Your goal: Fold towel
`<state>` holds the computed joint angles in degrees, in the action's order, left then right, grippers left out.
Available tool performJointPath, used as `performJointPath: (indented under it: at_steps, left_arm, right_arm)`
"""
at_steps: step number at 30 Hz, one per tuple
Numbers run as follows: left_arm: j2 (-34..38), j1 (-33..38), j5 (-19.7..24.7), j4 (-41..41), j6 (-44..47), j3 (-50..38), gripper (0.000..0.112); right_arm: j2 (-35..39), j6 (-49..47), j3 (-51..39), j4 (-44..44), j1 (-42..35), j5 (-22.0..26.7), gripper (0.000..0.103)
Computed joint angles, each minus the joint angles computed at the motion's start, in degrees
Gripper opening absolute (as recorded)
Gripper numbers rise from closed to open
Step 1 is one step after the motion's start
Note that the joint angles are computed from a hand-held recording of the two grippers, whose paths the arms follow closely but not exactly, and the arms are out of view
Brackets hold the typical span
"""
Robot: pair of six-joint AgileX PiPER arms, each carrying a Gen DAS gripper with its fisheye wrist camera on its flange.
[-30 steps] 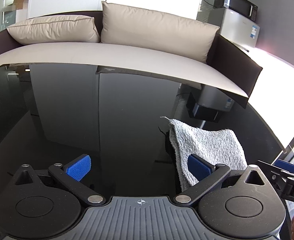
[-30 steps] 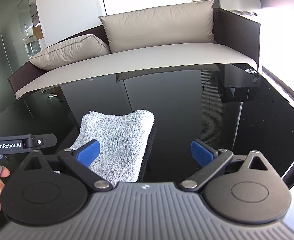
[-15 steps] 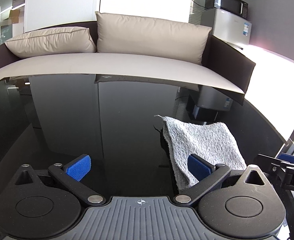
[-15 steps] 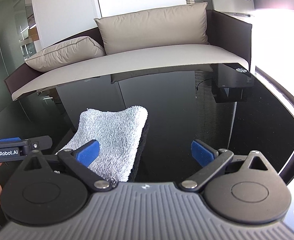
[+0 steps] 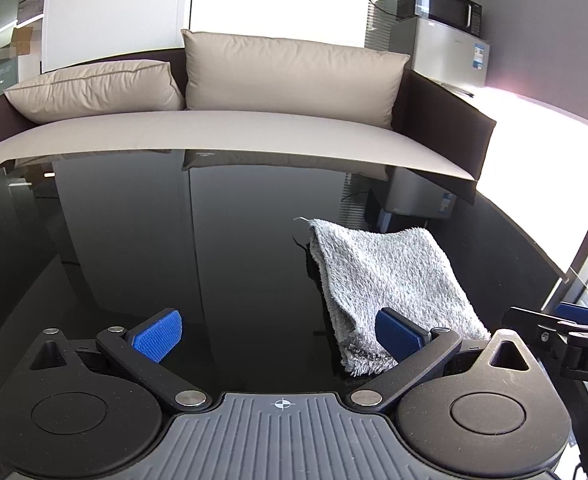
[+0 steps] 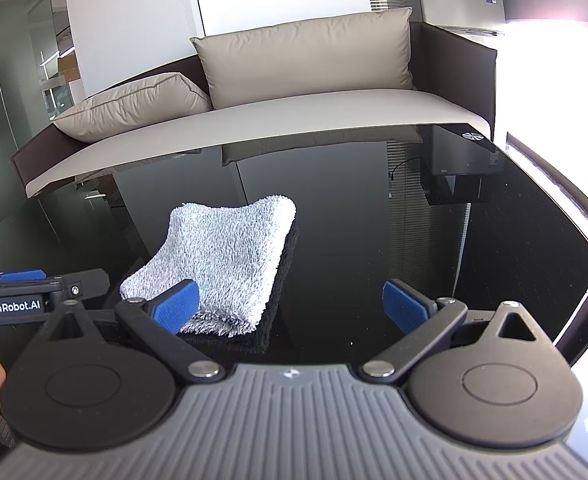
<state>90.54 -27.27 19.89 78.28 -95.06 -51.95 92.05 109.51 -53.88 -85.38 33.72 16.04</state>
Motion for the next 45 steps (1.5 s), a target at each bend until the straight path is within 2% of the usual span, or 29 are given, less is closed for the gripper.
performJointPath:
  at_steps: [11,28,45]
  left_arm:
    - [-2.59,-1.61,0.54,3.02,-3.25,3.35,0.102]
    - [-4.23,-4.53,3.25,2.63,-3.84,5.35,0.102]
    - [-4.9,-4.83,3.08,3.83,-5.43,6.14,0.102]
  right_arm:
    - [-3.0,2.68,3.33,-1.61,1.8,1.91,0.1]
    - [-6.1,2.17,6.02,-0.11,3.09,3.62,0.1]
    - [-6.39,0.76,6.58,0.89,4.45,4.06,0.1]
